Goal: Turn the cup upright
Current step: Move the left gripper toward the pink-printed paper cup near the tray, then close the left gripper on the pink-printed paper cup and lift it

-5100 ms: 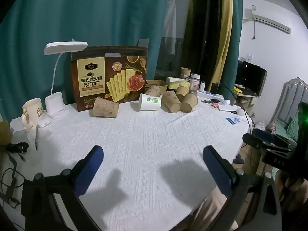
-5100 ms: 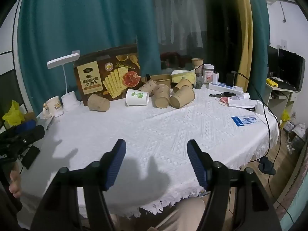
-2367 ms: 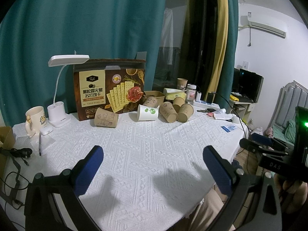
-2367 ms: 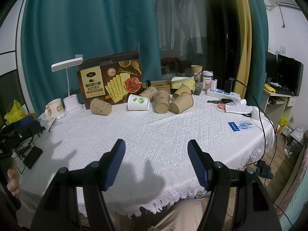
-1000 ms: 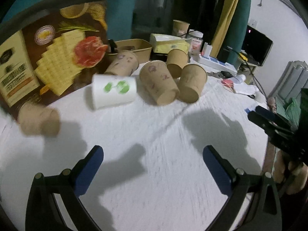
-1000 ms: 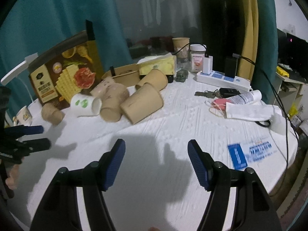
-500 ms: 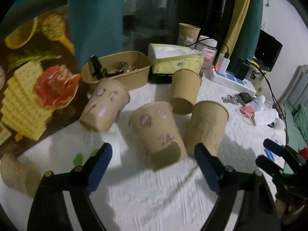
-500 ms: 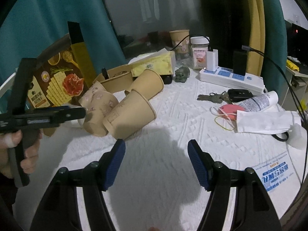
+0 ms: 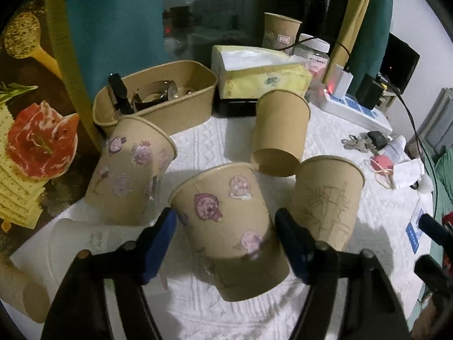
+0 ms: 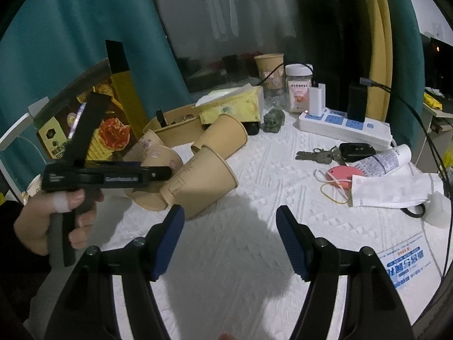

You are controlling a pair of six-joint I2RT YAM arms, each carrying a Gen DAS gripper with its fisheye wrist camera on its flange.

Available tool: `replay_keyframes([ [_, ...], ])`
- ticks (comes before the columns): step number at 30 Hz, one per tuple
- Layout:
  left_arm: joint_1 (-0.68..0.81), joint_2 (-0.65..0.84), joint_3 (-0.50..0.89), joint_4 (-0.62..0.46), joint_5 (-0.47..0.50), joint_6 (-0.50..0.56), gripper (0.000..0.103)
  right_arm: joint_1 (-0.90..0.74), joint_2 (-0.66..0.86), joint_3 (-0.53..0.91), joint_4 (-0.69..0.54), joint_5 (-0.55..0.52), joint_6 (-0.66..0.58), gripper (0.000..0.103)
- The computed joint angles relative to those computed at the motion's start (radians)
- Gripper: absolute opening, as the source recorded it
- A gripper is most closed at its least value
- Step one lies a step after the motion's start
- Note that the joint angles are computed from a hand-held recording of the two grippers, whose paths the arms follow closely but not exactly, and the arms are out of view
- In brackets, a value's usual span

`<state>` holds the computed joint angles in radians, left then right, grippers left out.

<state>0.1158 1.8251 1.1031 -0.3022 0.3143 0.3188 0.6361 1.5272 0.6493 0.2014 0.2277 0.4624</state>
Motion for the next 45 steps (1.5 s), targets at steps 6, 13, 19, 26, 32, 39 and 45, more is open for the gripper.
replay_keyframes([
  [6,0.019,-0.013,0.005,-0.02,0.042,0.0,0.067,0.033,-0.044,-0.005,-0.054,0.035,0.027,0.065],
  [13,0.083,-0.192,-0.082,-0.084,0.116,0.062,0.067,0.122,-0.146,-0.021,-0.138,0.115,0.082,0.065],
  [19,0.211,-0.417,-0.156,-0.248,0.244,0.179,0.067,0.273,-0.238,-0.04,-0.229,0.221,0.186,0.065],
  [26,0.578,-0.575,-0.25,-0.63,0.442,0.581,0.067,0.501,-0.261,-0.039,-0.371,0.344,0.363,0.065],
  [32,1.021,-0.507,-0.315,-0.951,0.429,1.136,0.067,0.701,-0.188,-0.03,-0.481,0.411,0.566,0.065],
  [39,1.258,-0.367,-0.351,-0.964,0.292,1.314,0.067,0.869,-0.09,-0.019,-0.522,0.45,0.782,0.065],
  [45,1.294,-0.338,-0.369,-0.912,0.264,1.304,0.067,0.93,-0.045,0.033,-0.561,0.481,0.853,0.065],
])
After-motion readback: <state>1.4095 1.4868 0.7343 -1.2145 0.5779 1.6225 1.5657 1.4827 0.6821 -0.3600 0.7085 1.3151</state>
